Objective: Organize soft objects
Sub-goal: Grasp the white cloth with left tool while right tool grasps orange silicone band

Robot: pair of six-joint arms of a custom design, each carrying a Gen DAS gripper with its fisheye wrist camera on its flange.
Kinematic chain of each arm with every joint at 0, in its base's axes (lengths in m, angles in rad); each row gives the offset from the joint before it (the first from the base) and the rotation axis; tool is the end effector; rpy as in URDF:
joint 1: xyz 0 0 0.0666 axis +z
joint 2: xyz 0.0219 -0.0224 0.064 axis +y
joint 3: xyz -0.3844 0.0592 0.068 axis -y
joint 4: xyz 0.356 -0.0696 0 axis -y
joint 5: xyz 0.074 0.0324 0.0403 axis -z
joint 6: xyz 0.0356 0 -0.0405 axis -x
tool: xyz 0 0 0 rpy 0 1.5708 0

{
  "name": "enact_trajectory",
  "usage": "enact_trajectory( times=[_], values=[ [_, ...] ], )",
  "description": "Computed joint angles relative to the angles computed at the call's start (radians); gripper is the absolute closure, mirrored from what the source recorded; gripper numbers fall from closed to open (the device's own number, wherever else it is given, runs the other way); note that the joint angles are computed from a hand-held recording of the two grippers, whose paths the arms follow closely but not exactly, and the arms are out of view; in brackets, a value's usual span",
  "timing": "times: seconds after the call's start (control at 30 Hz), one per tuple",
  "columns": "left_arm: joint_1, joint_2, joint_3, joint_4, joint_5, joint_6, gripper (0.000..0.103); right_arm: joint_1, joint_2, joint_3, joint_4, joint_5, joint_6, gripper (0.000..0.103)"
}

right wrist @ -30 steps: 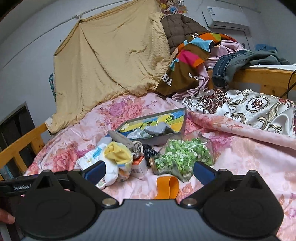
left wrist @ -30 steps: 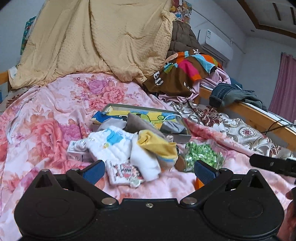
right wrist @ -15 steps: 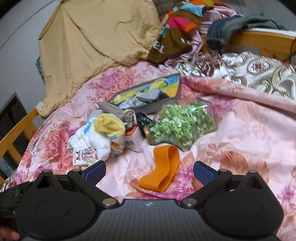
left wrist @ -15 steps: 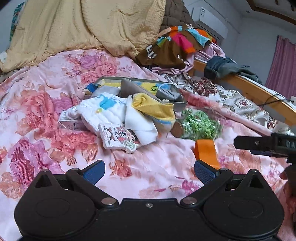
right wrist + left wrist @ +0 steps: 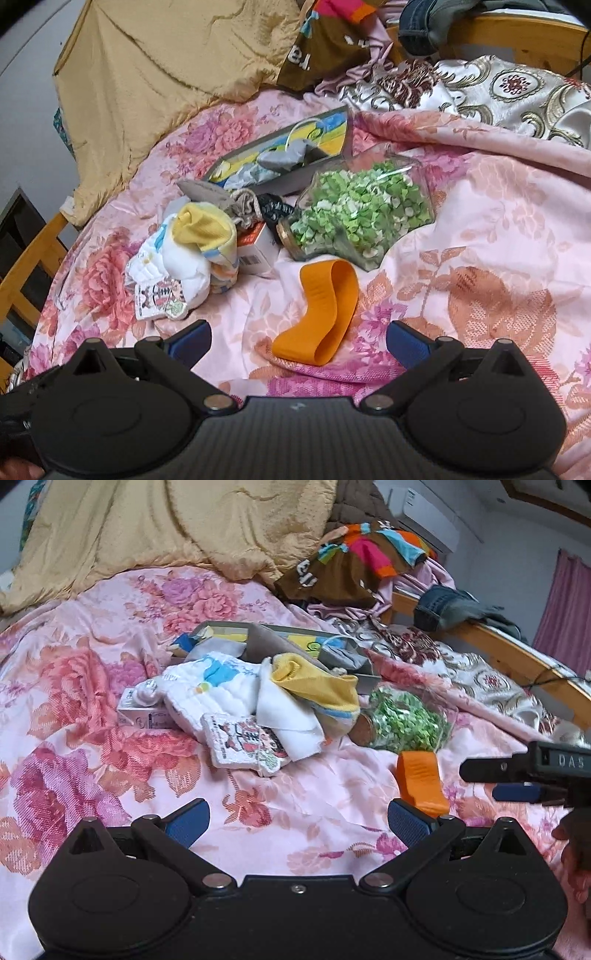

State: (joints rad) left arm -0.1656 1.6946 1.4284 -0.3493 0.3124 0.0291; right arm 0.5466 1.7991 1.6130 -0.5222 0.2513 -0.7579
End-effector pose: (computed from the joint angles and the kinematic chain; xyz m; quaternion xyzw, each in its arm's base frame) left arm 0.5586 -0.1049 0.3476 0.1312 0.8703 -0.1816 0.4385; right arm 0.5236 0.3077 0.3530 0.1471 0.8907 0.1612 0.3987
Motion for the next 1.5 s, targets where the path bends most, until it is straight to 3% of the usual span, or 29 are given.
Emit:
enact_trajectory(
  times=[0.13, 0.3, 0.47, 0.57, 0.73, 0.83, 1.07, 1.27, 1.5],
  values=[
    [0.003, 0.013, 0.029, -0.017, -0.001, 0.005, 0.001, -0.022, 0.014, 0.031, -0.023, -0.07, 0.011, 0.0],
    [0.005, 0.039, 0.085, -0.031, 0.007, -0.008, 0.001, -0.053, 0.064, 0.129, -0.09, -0.103, 0.145, 0.0],
    [0.005, 0.081, 0.165, -0.045, 0.019, -0.031, 0.001, -0.086, 0.107, 0.18, -0.098, -0.147, 0.257, 0.0],
    [0.003, 0.109, 0.203, -0.009, 0.023, -0.009, 0.001, -0.107, 0.132, 0.201, -0.106, -0.206, 0.246, 0.0],
    [-0.004, 0.195, 0.335, -0.035, 0.055, -0.014, 0.001, -0.119, 0.156, 0.221, -0.119, -0.214, 0.27, 0.0],
    [-0.018, 0.256, 0.429, -0.078, 0.08, -0.054, 0.001, -0.124, 0.181, 0.25, -0.151, -0.215, 0.28, 0.0],
    [-0.046, 0.36, 0.574, -0.177, 0.056, -0.181, 0.001, -0.134, 0.224, 0.297, -0.171, -0.241, 0.302, 0.0],
    [-0.042, 0.362, 0.547, -0.145, 0.044, -0.194, 0.001, -0.132, 0.246, 0.33, -0.202, -0.264, 0.333, 0.001],
    [-0.016, 0.378, 0.556, -0.218, 0.076, -0.261, 0.005, -0.132, 0.264, 0.353, -0.228, -0.271, 0.318, 0.004]
  ],
)
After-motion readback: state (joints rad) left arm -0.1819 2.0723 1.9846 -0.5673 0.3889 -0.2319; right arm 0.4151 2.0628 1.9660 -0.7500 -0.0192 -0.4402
